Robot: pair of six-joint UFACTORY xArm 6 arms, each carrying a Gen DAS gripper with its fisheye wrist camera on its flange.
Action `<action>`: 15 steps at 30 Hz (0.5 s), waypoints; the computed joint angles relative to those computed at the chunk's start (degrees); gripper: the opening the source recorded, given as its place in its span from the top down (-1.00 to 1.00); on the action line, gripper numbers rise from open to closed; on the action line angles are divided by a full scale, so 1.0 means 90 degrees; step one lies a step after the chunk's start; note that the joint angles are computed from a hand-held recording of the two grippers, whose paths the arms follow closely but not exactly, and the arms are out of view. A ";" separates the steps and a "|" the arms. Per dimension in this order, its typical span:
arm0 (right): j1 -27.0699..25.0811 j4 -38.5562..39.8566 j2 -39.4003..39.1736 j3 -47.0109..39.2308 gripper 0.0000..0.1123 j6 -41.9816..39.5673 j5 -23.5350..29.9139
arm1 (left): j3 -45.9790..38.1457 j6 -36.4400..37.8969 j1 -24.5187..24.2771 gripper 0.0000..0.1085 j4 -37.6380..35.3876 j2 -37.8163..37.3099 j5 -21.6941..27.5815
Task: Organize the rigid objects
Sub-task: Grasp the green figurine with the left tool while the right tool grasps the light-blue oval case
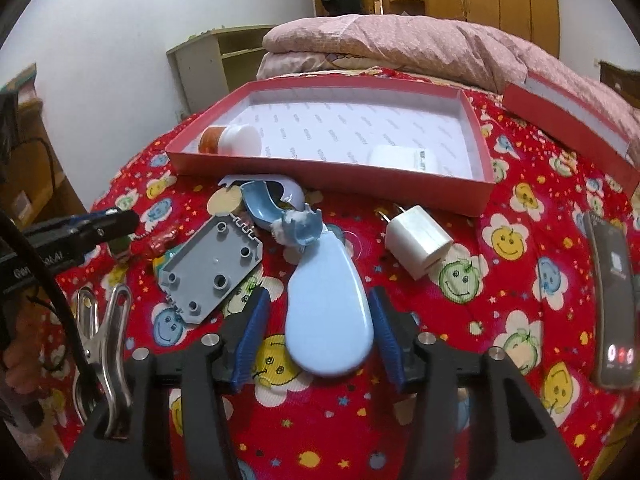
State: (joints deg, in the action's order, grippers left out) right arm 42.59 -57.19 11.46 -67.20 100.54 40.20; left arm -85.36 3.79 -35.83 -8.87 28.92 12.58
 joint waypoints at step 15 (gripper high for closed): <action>0.0080 0.0027 0.0041 -0.0066 0.07 -0.0019 0.0190 | 0.0299 0.0112 0.0080 0.14 -0.0102 -0.0012 -0.0014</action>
State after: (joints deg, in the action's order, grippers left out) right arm 43.31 -56.94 11.83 -67.79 100.36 41.91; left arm -82.67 4.79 -35.11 -9.79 28.81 12.46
